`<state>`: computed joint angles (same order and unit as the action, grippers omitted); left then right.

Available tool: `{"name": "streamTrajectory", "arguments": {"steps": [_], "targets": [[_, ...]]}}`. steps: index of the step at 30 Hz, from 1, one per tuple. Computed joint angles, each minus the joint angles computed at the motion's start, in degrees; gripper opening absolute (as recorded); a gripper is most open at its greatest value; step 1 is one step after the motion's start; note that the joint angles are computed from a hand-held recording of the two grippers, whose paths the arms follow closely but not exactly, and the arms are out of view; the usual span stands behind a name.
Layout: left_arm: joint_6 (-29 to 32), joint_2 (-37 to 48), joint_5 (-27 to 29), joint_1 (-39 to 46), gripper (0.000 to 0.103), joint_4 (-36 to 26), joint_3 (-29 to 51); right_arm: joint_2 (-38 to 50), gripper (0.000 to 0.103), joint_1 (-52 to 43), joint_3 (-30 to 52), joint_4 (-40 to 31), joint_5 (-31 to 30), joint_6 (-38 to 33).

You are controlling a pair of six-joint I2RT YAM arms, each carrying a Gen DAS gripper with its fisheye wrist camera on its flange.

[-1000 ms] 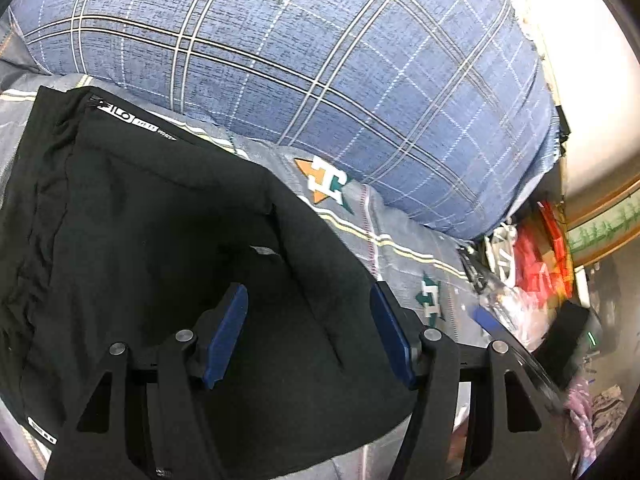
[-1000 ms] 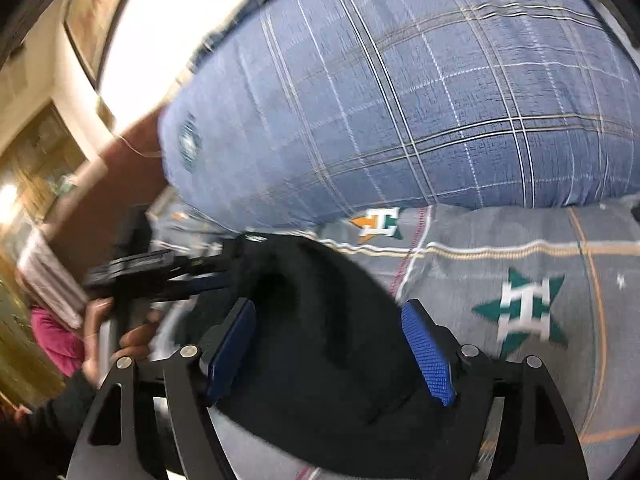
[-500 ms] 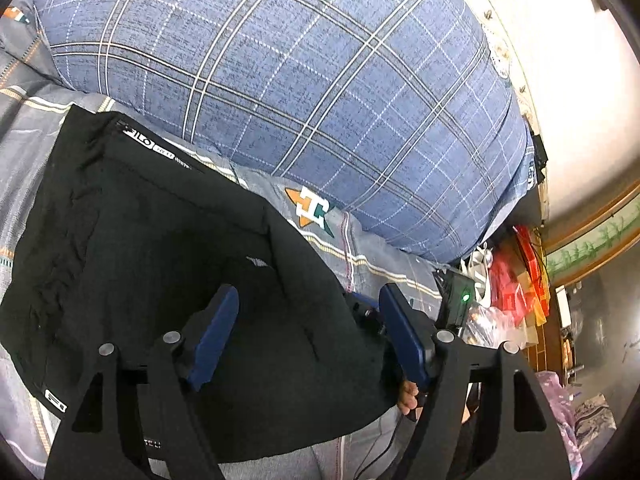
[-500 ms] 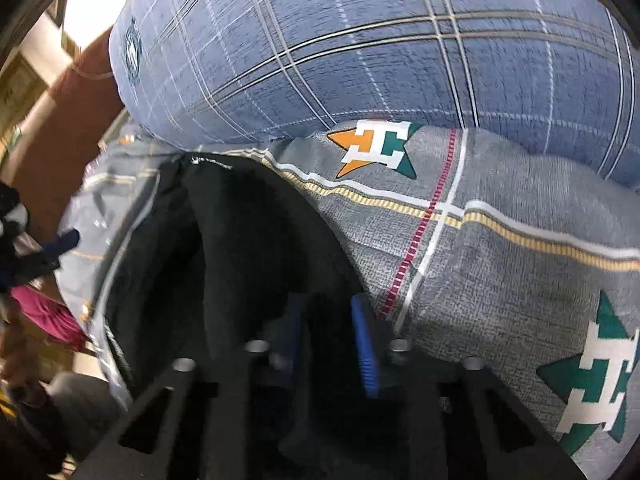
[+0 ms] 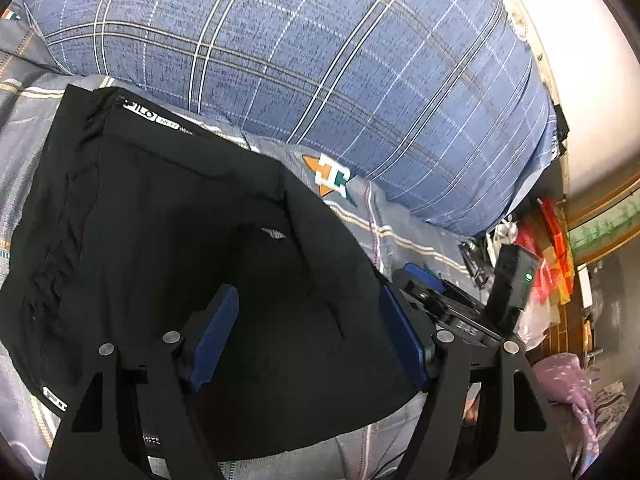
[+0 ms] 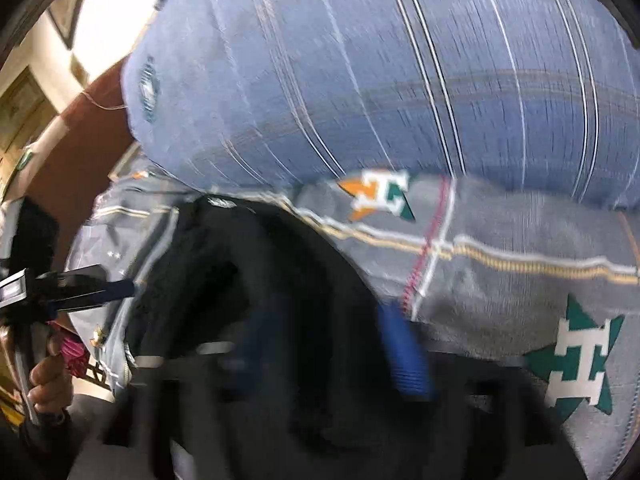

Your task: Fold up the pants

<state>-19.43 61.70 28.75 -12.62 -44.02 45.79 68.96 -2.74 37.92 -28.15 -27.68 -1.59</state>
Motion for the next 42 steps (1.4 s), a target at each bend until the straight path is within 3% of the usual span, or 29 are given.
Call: {"name": "streamTrajectory", "arguments": {"steps": [3, 5, 6, 7, 9, 15, 17, 18, 19, 20, 21, 22, 26, 27, 29, 30, 38, 42], "targets": [[-0.70, 1.87, -0.74, -1.71, 0.073, 0.52, -0.19, 5.77, 0.070, -0.10, 0.22, 2.40, 0.64, -0.09], [-1.05, 2.04, -0.72, -2.51, 0.073, 0.89, -0.44, 7.99, 0.048, 0.76, -0.15, 3.94, 2.50, -0.15], [-1.14, 1.96, -1.19, -3.03, 0.073, 0.96, -0.46, 8.77, 0.018, 1.48, -0.04, 3.90, 2.82, -0.42], [-0.96, 1.72, -1.59, -3.36, 0.073, 0.85, -0.43, 8.98, 0.007, 1.99, 0.23, 3.32, 2.73, -0.76], [-0.82, 1.51, -2.18, -3.80, 0.073, 0.83, -0.28, 6.55, 0.004, 3.56, 0.26, 2.37, 4.72, -0.53], [-0.22, 1.79, -1.58, -2.12, 0.073, 0.43, -0.28, -2.86, 0.004, 4.52, 0.42, -1.41, 1.60, -0.47], [-0.18, 2.02, -1.62, -2.05, 0.073, 0.43, -0.31, -3.31, 0.011, 4.31, -0.35, -0.48, 0.87, -0.22], [-0.17, 2.02, -1.73, -2.12, 0.073, 0.46, -0.39, -2.24, 0.018, 3.40, -0.35, -0.41, 0.05, -0.41], [-0.08, 2.04, -1.82, -2.14, 0.073, 0.30, -0.38, -1.13, 0.037, 2.35, -0.42, -0.16, -0.61, -0.29], [0.00, 2.17, -1.98, -2.21, 0.073, 0.27, -0.41, -0.41, 0.048, 1.84, -0.29, 0.19, -0.47, 0.30], [-0.07, 2.32, -2.09, -2.30, 0.073, 0.26, -0.40, 0.41, 0.069, 1.18, -0.32, 0.76, -0.16, 0.96], [-0.16, 2.57, -2.16, -2.45, 0.073, 0.29, -0.40, 1.38, 0.074, 0.71, -0.21, 1.32, -0.21, 1.22], [-0.07, 3.00, -2.48, -3.08, 0.073, 0.41, -0.61, 8.04, 0.074, 0.61, 0.09, 4.13, 0.41, 0.67], [0.21, 2.78, -2.71, -3.14, 0.073, 0.26, -0.66, 9.55, 0.069, 1.47, -0.17, 5.18, 1.61, 0.57], [1.04, 2.53, -3.21, -2.87, 0.073, -0.30, -0.54, 8.81, 0.037, 4.05, -0.46, 6.23, 5.95, 0.55], [1.37, 2.37, -3.10, -2.36, 0.073, -0.49, -0.54, 8.98, 0.004, 3.67, 0.05, 5.27, 3.93, 0.46], [2.46, 3.68, -1.35, 1.83, 0.073, -0.72, -0.20, -4.90, 0.004, 5.89, 0.97, -0.47, 0.36, 1.36], [3.16, 3.00, -0.72, 2.71, 0.073, -1.02, -0.21, -6.88, 0.004, 4.98, 1.38, -2.23, -1.24, 0.74]]}}
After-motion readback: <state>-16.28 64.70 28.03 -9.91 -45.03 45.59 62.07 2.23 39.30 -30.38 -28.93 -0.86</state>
